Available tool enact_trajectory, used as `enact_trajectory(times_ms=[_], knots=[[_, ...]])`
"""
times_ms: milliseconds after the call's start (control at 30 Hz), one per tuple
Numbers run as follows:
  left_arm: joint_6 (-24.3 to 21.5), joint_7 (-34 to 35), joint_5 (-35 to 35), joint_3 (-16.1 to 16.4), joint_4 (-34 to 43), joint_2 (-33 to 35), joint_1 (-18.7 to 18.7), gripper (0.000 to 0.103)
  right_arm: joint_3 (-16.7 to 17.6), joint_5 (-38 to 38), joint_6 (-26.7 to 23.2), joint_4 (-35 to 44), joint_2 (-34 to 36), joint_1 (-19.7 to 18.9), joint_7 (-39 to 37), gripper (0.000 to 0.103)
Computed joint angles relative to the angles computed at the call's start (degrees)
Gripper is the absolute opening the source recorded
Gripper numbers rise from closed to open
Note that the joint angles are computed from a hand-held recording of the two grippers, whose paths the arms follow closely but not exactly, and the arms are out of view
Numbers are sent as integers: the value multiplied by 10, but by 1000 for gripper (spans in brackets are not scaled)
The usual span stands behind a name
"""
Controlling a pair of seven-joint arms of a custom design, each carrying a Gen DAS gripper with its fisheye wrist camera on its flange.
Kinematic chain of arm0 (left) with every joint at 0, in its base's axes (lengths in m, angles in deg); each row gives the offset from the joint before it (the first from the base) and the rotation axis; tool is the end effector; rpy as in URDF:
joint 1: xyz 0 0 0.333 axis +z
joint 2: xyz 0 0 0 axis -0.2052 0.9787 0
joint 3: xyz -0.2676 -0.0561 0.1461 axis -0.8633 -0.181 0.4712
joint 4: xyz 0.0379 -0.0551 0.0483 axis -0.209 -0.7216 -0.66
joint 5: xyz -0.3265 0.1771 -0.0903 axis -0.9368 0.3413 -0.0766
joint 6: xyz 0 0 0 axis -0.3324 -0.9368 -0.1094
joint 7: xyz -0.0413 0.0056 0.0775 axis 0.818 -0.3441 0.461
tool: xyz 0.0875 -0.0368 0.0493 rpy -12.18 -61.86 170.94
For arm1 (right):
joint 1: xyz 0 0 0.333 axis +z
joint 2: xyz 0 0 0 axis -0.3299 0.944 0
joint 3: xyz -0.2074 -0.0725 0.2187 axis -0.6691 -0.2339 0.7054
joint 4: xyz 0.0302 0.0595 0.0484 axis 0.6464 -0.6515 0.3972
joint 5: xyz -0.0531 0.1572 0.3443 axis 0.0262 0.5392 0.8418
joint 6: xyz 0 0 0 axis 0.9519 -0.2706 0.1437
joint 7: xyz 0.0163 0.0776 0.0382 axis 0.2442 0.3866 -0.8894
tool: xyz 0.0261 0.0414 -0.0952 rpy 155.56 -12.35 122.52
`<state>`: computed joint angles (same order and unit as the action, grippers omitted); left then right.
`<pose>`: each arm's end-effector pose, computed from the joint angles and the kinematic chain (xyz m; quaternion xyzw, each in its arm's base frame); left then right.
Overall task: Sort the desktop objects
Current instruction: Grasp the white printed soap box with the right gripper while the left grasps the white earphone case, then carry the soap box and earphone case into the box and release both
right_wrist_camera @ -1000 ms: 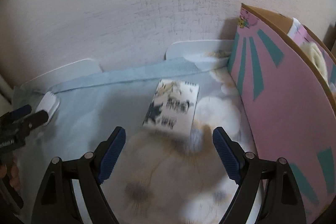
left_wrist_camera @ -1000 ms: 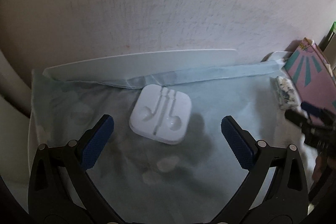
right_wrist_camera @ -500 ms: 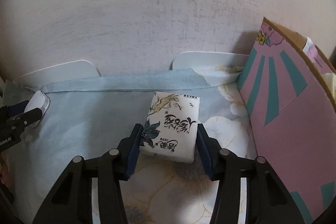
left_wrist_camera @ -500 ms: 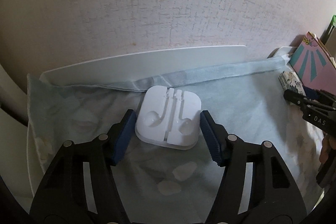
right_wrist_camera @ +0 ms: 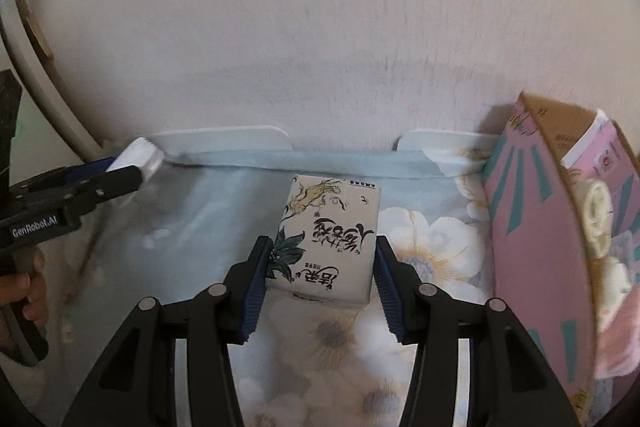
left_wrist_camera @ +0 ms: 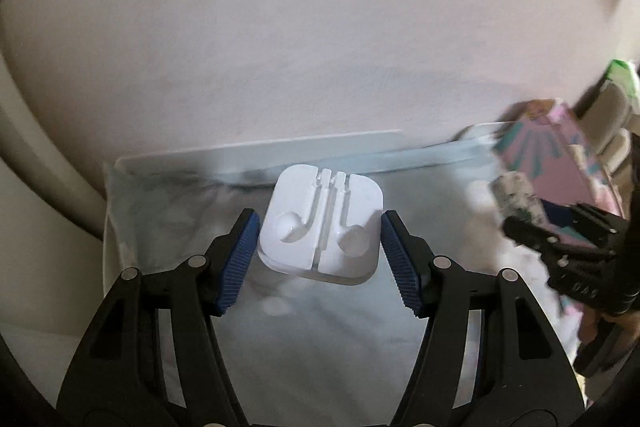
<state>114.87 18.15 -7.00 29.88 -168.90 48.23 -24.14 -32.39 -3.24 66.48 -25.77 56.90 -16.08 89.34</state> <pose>0.4385 -0.2718 0.5400 -0.7953 0.5136 -0.2448 0.2092 0.6464 0.0720 0.5726 -0.8555 0.4192 -0.0792 0.2934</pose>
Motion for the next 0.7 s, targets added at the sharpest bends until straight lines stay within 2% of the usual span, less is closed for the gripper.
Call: enact_trajectory(times_ms=[100, 200, 233, 467, 567, 700], knots=[[-12, 23, -5, -5, 46, 19, -9, 60, -4, 13, -30, 34, 3, -12, 4, 46], [-21, 52, -5, -7, 101, 51, -23, 60, -8, 21, -36, 45, -7, -18, 9, 46], [-22, 63, -5, -5, 123, 66, -27, 60, -5, 18, -23, 39, -12, -11, 22, 46], [-19, 127, -3, 9, 257, 155, -65, 60, -27, 28, -10, 20, -48, -32, 44, 46], [-12, 162, -6, 18, 345, 227, -89, 60, -37, 11, 2, 26, -44, -37, 60, 46], [-34, 230, -19, 30, 495, 334, -131, 60, -51, 5, 0, 37, -37, -58, 98, 46]])
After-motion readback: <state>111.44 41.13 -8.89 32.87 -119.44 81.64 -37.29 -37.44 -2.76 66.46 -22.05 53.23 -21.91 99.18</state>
